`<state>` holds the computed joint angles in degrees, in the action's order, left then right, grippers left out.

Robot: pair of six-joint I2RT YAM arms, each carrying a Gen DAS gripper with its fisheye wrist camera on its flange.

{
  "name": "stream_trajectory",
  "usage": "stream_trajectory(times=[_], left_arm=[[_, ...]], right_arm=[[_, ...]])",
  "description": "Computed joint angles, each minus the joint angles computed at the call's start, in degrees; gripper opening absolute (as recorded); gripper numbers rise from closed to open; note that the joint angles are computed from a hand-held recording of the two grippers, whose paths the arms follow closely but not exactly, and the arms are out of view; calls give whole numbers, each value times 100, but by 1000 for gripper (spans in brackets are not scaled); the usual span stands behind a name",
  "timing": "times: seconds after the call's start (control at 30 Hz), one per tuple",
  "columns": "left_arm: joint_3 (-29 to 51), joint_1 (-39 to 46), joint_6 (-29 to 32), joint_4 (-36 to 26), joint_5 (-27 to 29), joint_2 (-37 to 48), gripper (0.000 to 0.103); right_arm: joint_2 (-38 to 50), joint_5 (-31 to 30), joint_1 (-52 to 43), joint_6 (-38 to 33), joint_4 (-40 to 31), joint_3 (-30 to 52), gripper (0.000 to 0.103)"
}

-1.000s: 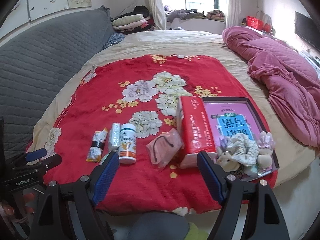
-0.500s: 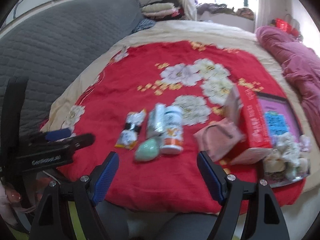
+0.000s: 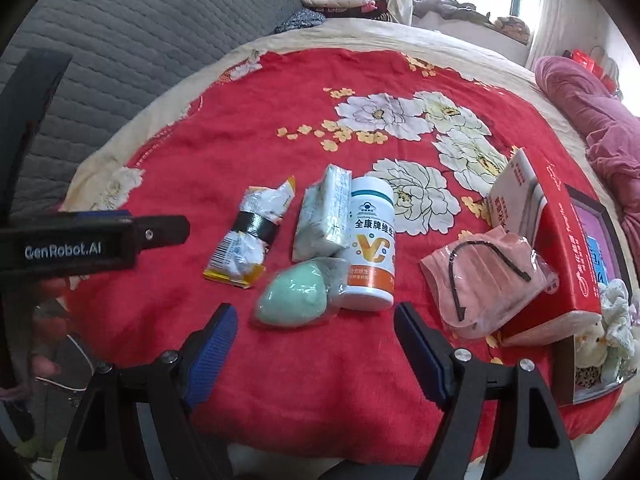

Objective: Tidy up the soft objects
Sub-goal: 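Lower the left tool onto the banded snack bag while the right tool approaches the green sponge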

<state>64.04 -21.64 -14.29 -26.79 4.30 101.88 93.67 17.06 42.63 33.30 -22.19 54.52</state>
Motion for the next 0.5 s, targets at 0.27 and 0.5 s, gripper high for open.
stream_trajectory(times=[0.27,0.5], left_arm=[[670,-83,39,-74,88,830,80],[1047,-112,110,-151,172,1253,80]], right_arm=[[648,124,67,-125,218,320,80],[1352,773,254,-373,-43,829,80]])
